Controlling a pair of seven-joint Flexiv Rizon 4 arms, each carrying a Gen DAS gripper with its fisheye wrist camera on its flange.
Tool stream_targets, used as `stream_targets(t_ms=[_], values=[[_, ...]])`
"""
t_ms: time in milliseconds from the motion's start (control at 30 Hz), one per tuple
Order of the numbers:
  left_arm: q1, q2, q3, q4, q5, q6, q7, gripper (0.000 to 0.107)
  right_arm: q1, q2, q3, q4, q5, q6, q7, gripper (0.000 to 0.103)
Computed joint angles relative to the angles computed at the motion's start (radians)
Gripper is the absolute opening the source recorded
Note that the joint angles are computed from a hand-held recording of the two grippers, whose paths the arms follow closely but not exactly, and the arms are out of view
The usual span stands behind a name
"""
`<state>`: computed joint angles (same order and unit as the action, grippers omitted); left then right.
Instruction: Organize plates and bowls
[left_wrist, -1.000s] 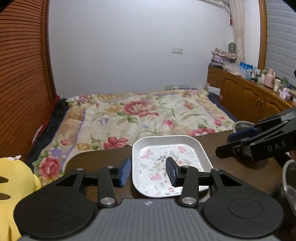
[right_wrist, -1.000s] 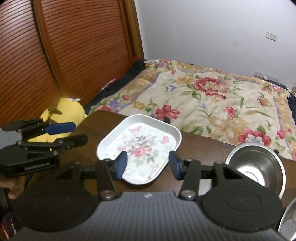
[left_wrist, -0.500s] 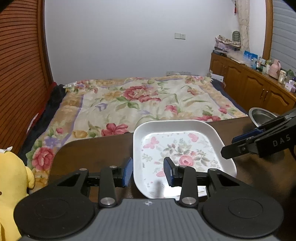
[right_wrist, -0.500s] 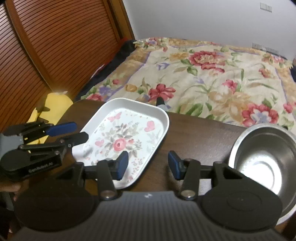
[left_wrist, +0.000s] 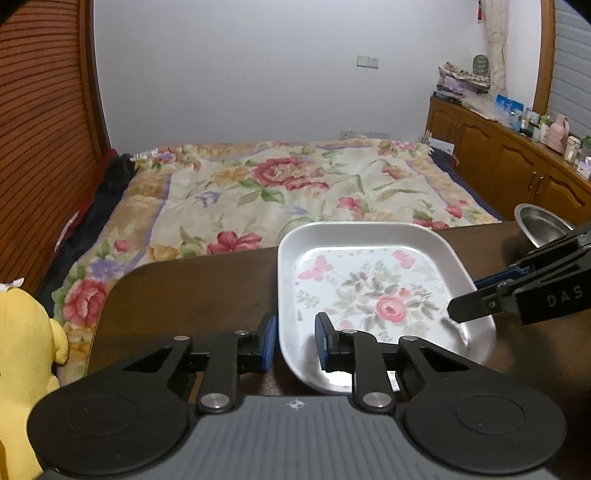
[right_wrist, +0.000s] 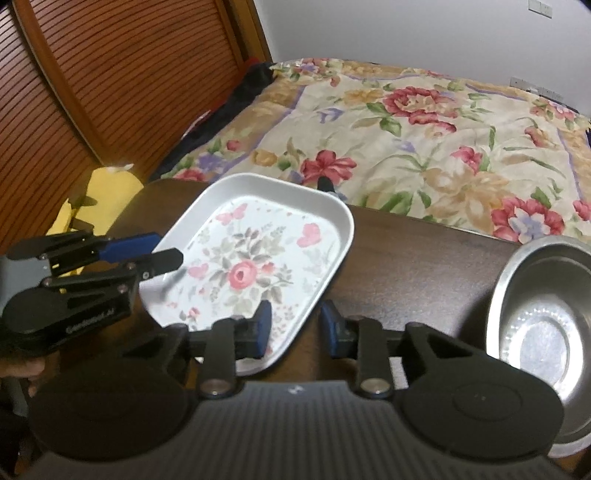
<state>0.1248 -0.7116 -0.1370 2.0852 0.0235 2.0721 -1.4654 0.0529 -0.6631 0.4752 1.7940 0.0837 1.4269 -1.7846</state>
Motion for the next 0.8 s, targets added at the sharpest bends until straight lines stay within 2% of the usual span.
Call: stream_targets(t_ms=[67,200,467,600,733,800], values=[[-0.016,-0.004,0.019,0.001,-0.020,0.003,-0.003,0.019,0.011,0.001,-0.013,0.002,-0.004,0.005,0.006,0.026],[0.026,-0.003,-0.009,0.010,0.010,0.007,-0.017,0.019,0.012,0.001,-0.016,0.004,-0.010,0.010,0.006,0.022],[0.042,-0.006,-0.024,0.010,0.027,0.011,-0.035,0.015,0.028,-0.001,-0.035,0.006,-0.026,0.021,0.026,0.019],[0.018,0.001,-0.007,0.015,0.003,0.011,-0.048,0.013,0.054,0.004,-0.061,0.015,-0.049,0.030,0.054,0.017],[0.037,0.022,-0.026,0.041,0.025,0.015,-0.068,0.013,0.027,0.000,-0.031,0.012,-0.045,0.022,0.061,0.015],[0.019,0.044,-0.012,0.061,0.022,0.026,-0.072,0.013,-0.002,-0.002,0.000,0.012,-0.030,0.021,0.052,0.015]])
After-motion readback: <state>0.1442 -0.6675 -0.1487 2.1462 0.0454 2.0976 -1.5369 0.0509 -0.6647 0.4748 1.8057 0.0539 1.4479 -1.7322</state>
